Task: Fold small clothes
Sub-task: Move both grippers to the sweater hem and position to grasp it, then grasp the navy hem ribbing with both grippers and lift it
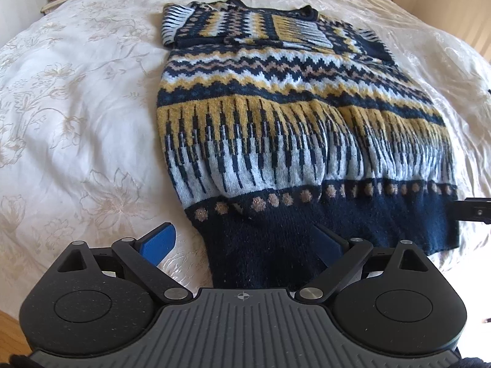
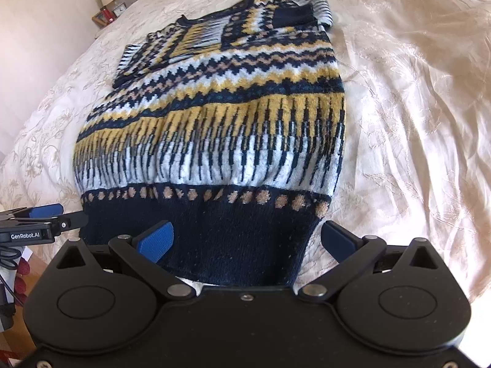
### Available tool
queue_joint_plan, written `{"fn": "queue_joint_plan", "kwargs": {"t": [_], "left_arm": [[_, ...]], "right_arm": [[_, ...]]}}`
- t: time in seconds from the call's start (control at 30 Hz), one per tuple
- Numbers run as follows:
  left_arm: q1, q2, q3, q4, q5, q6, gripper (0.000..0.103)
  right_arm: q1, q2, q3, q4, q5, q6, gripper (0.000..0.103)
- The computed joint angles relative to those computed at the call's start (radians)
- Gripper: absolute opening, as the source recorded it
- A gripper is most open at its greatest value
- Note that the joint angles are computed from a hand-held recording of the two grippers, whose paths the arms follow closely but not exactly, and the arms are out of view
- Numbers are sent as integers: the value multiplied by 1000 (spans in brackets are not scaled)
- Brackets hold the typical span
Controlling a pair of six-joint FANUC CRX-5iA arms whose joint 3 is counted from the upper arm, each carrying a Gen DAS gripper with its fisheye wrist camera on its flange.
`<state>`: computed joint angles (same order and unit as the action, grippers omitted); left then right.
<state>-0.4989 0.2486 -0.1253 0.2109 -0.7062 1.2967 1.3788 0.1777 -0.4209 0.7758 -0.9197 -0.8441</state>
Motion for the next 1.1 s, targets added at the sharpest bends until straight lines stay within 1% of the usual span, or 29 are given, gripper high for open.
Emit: {"fn": "queue_joint_plan", "kwargs": {"t": [0.1, 0.3, 0.47, 0.57, 0.67, 0.73, 0.93, 1.07, 1.1], "left_arm": [[0, 24, 21, -3, -15, -2, 95], [2, 67, 61, -16, -55, 30, 95], [6, 85, 67, -10, -65, 29, 95], [6, 95, 71, -2, -66, 28, 97], [8, 104, 74, 12, -70, 23, 102], [5, 107, 79, 2, -71, 27, 102], [-3, 97, 61, -11, -39, 48, 102], [5, 110, 89, 1, -87, 47, 101], [8, 111, 92, 11, -98, 39, 95]], "right_arm": [[-16, -1, -9, -19, 36, 1, 102], [-39, 2, -20, -41, 90, 17, 103], [-57, -3, -34, -38, 136, 33, 103], [-66, -10, -49, -33, 163, 35, 103], [-76, -16, -64, -27, 191, 37, 103], [-79, -17, -67, -26, 200, 40, 103], [-85, -18, -78, -14, 220, 44, 103], [-87, -9, -50, -64, 209, 134, 103], [-88, -7, -44, -77, 208, 157, 103]]}}
